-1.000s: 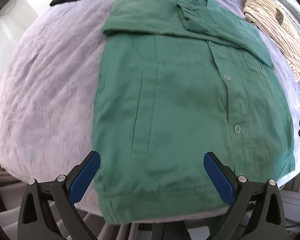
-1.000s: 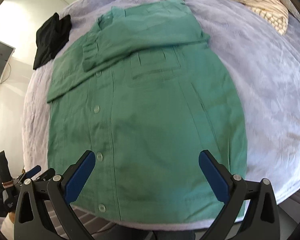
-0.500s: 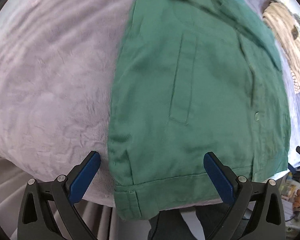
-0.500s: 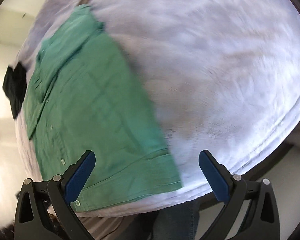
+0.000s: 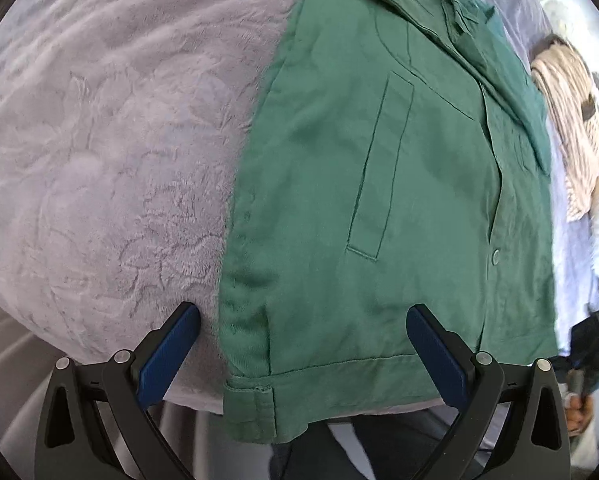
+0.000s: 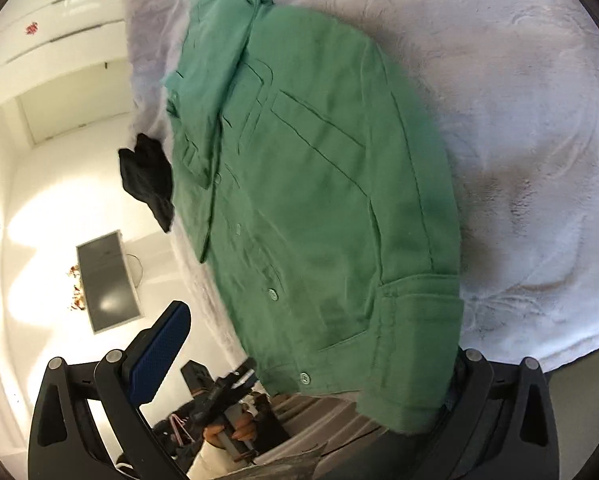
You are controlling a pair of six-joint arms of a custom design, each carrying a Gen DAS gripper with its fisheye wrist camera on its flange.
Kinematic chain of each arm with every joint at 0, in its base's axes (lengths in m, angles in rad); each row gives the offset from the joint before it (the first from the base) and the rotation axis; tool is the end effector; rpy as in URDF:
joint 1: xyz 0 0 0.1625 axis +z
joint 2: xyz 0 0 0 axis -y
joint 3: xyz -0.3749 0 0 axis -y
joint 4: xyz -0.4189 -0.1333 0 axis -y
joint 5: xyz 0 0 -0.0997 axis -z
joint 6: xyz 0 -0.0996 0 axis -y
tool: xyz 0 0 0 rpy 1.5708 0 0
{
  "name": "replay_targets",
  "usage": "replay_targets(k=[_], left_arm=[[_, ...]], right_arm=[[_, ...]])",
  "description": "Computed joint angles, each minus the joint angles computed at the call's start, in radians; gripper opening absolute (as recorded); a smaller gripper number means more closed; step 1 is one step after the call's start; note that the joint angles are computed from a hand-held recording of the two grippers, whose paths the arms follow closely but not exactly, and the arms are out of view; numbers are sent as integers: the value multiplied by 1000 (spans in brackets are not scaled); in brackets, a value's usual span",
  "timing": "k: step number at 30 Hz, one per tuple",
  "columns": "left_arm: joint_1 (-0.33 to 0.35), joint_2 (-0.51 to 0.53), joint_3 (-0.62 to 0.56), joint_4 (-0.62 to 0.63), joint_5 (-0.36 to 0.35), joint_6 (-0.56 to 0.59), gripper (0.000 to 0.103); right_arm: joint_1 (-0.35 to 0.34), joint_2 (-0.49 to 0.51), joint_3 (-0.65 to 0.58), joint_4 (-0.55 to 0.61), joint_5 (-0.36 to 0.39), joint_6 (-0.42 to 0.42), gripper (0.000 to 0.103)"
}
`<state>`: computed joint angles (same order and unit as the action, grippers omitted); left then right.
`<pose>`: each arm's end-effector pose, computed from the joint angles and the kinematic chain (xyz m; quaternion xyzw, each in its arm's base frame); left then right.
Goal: Fold large clothes
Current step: 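Close both tools on the green jacket hem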
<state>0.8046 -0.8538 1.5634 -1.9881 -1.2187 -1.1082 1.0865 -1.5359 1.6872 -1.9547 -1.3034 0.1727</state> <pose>-0.3179 -0.5721 0.0539 -0.1406 0.9642 -0.0548 0.2181 -0.1131 -0.5578 0.4035 0.3029 0.9367 -0.1342 0.1130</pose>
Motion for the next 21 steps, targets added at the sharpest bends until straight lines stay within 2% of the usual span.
replay_targets(k=[2,4,8,12,14,18,19,21], left_arm=[[8,-4,5,-1,-16,5,103],[4,-15,14,-6,-26,23,103],[-8,-22,49,-73,-89,54,103],[-33,-18,54,-53,-74,53,102],[-35,-17,54,-48,-67,36,91],[-29,-17,66,-60,-72,10,84],[-28,-22,74,-69,-72,13,83],[-32,-26,74,-52,-66,13,72]], right_arm=[[10,11,-7,18,-73,12,103],[6,13,-2,37,-111,30,103],[9,16,6,45,-137,55,103],[34,43,-19,55,-159,57,103],[44,51,-29,53,-160,49,103],[50,48,-25,26,-164,51,101],[46,41,-18,19,-162,56,99],[39,26,-3,5,-171,68,90]])
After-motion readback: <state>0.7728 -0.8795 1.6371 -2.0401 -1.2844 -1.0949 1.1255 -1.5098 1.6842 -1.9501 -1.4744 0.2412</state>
